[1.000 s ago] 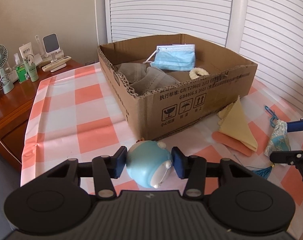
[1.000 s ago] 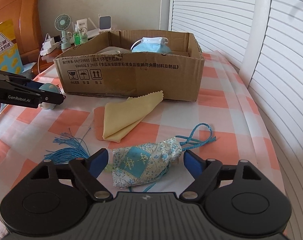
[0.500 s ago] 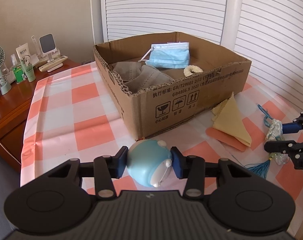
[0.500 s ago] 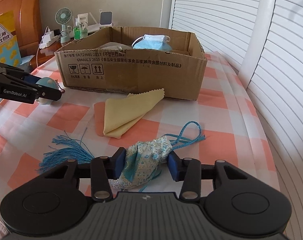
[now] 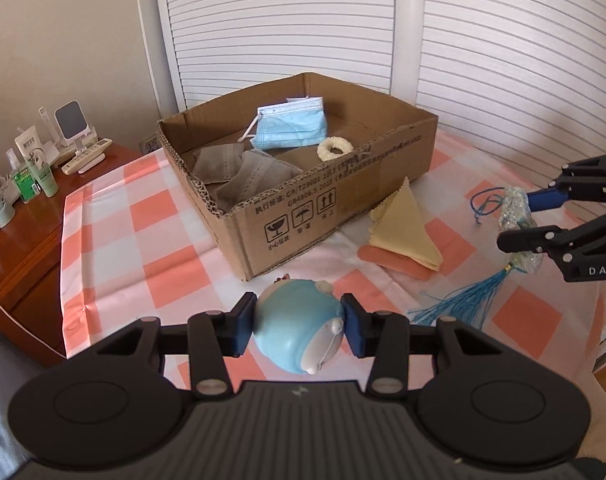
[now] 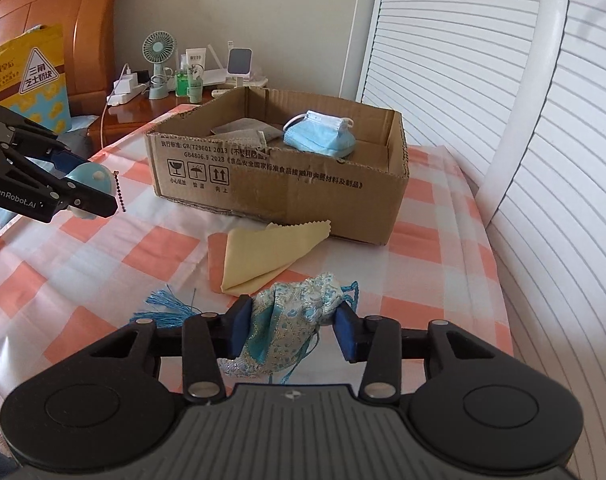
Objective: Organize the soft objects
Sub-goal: 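Drop the blue toy into the box with the left gripper while the right gripper carries the pouch, then lower the floral pouch into the box and open the right gripper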
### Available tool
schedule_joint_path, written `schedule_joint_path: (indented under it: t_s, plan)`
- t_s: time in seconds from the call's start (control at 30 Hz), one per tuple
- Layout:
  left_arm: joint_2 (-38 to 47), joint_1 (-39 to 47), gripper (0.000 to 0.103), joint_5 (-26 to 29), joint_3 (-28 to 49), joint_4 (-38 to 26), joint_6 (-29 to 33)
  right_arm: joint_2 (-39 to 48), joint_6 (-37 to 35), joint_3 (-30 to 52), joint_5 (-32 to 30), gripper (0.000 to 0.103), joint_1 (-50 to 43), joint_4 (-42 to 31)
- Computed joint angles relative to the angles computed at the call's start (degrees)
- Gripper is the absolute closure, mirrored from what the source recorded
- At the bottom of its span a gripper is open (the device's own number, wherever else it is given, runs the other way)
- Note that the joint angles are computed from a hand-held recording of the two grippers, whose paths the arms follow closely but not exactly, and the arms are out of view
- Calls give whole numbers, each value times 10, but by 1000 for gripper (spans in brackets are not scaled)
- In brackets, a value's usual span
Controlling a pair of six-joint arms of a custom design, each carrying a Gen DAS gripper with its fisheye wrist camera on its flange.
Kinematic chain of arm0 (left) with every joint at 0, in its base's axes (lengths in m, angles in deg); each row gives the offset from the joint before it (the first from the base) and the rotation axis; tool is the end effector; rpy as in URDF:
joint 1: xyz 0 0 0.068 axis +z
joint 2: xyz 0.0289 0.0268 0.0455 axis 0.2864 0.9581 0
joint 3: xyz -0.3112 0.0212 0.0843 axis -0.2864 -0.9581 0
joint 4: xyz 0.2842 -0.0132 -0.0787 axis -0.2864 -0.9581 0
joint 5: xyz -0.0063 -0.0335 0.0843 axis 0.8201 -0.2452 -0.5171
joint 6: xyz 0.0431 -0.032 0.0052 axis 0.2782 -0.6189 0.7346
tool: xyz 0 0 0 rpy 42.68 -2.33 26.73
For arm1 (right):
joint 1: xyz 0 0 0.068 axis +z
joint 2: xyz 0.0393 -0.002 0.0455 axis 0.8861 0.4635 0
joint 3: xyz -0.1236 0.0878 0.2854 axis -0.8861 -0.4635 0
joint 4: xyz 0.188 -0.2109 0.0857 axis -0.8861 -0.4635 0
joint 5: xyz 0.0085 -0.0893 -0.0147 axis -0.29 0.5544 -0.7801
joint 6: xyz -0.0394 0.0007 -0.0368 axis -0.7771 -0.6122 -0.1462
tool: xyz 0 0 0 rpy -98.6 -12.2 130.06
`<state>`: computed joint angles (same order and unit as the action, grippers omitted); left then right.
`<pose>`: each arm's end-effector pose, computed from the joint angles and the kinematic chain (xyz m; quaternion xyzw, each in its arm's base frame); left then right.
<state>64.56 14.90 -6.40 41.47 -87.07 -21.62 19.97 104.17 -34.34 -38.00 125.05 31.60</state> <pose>0.2545 -0.0226 0.1608 0.3308 0.8635 -0.1103 0.3643 0.1430 0.2285 0.1659 -0.1018 0.9129 -0.0185 0.3948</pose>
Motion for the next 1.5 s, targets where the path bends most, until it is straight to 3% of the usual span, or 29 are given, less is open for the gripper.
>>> schedule_joint_path:
  t_s: [0.37,0.6,0.87,0.93,0.97,1.0,1.07,1.5]
  plan:
    - [-81,-17,59,37,45,-124,24,-69,-44,5,3,54,11,-26]
    - [-53,-60,59,14,105,-82,-27,-101,-85,21,17,54,9,-40]
    - [75,-124,56,-27,200,-8,-103,-125,-148,35,16,54,-23,-24]
    - [104,-134,41,-43,209,12,-108,-124,-160,39,16,54,-30,-20]
    - [114,-139,20,-56,207,26,-113,-123,-165,41,15,54,-34,-18]
    - [118,-142,7,-70,197,48,-118,-124,-170,41,13,54,-37,-15]
    - [115,-139,6,-86,172,88,-123,-123,-179,43,11,54,-45,-12]
    - [-69,-61,1,-104,-18,102,-226,-104,-250,81,-36,54,-140,32]
